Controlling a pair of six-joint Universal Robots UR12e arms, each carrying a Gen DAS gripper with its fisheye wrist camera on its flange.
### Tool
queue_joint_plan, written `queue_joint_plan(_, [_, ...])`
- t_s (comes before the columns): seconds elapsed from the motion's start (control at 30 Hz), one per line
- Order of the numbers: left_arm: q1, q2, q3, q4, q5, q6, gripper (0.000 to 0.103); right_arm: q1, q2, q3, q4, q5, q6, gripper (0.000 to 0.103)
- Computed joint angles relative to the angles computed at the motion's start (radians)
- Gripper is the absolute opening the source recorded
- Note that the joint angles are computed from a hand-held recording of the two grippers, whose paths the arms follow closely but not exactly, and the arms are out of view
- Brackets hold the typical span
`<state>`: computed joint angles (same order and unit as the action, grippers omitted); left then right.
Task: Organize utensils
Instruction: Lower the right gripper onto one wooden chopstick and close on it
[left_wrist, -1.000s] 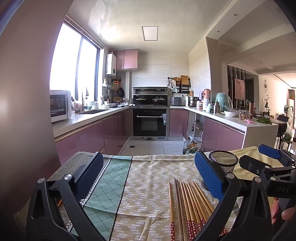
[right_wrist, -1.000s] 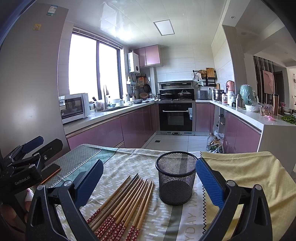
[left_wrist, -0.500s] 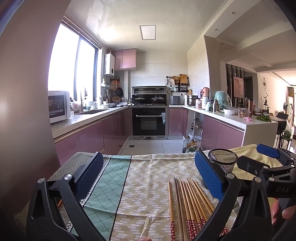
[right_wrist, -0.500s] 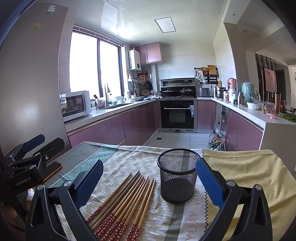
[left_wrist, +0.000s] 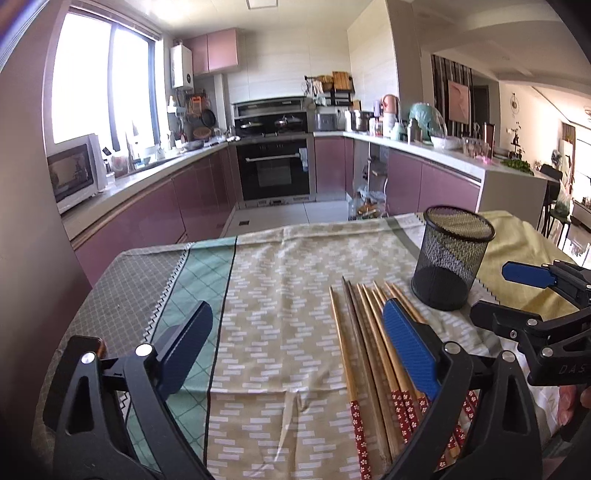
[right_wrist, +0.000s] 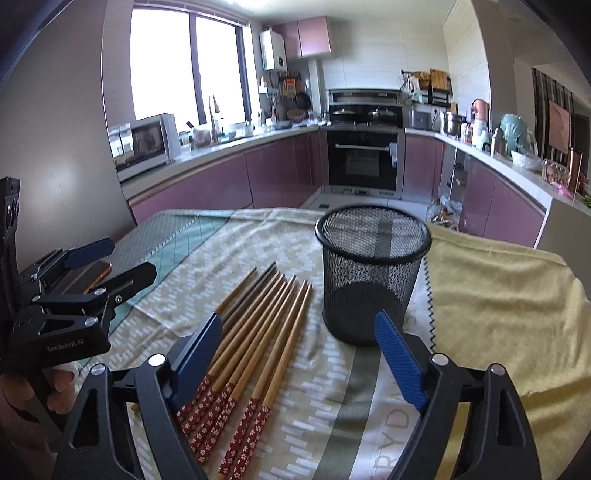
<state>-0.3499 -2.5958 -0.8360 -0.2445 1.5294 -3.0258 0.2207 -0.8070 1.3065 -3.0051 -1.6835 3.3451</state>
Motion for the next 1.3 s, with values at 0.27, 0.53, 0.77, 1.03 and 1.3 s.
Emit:
queue_joint_plan(0.27, [0.002, -0.081, 0.155, -0.267, -0.027, 0.062, 0.072, -0.014, 0.03, -0.072, 0.24, 0.061, 0.028, 0.043])
queue_joint_plan(0.53, [-0.001, -0.14, 0.286, -0.448, -0.045, 0.103, 0.064, -0.013, 0.045, -0.111, 0.315, 0.078, 0.001, 0.04])
queue_joint_plan(0.77, [-0.006, -0.187, 0.392, -0.573, -0.056, 0.13, 0.051, -0.007, 0.059, -0.153, 0.38, 0.041, -0.035, 0.035])
queue_joint_plan(1.03, [-0.005, -0.273, 0.579, -0.713, -0.117, 0.144, 0.027, -0.016, 0.079, -0.198, 0.416, 0.095, -0.043, 0.014])
queue_joint_plan(1.3, [0.002, -0.274, 0.587, -0.739, -0.18, 0.075, 0.008, -0.034, 0.062, -0.156, 0.359, 0.18, 0.024, 0.006])
